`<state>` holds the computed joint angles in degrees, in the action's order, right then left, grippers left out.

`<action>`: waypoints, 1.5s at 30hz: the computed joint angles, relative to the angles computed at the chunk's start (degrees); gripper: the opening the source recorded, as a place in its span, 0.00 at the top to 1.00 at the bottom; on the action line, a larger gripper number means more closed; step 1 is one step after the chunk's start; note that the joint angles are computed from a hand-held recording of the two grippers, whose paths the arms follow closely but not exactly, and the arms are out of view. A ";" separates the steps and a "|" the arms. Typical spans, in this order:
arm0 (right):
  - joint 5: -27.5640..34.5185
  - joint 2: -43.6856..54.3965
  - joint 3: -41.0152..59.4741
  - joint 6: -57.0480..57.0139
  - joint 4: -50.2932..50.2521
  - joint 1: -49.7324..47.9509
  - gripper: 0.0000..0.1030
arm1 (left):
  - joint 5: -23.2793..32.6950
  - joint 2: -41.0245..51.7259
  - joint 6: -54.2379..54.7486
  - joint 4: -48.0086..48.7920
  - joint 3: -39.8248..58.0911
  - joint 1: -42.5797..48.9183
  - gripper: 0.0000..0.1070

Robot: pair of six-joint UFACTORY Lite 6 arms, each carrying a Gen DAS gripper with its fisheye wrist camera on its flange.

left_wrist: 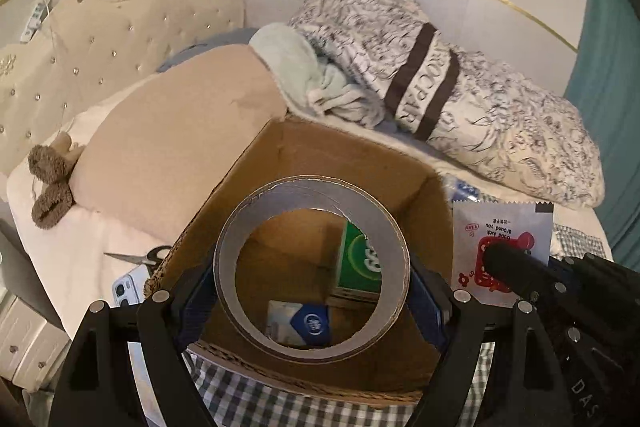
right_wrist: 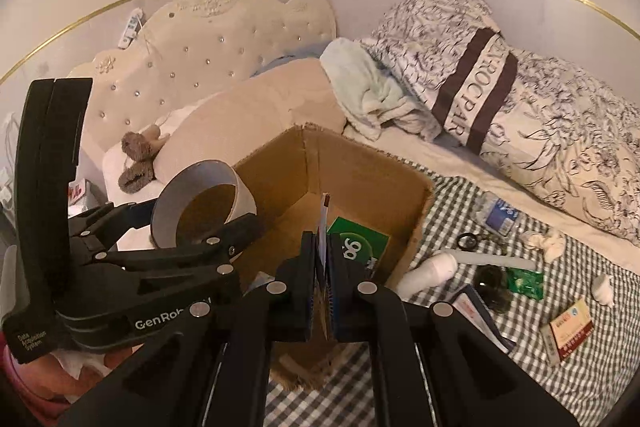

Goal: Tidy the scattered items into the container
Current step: 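Carry tape roll and sachet into the cardboard box and release both, then withdraw both open tools from the box back over the bed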

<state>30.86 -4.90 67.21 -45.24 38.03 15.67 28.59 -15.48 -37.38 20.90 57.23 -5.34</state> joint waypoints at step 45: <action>7.96 -11.81 -10.46 -17.86 8.19 -28.26 0.35 | 16.57 2.77 -25.28 11.87 6.38 -21.71 0.05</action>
<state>38.82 -16.70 56.74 -63.09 46.22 -12.59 45.15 -12.71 -62.66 32.77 63.61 -27.05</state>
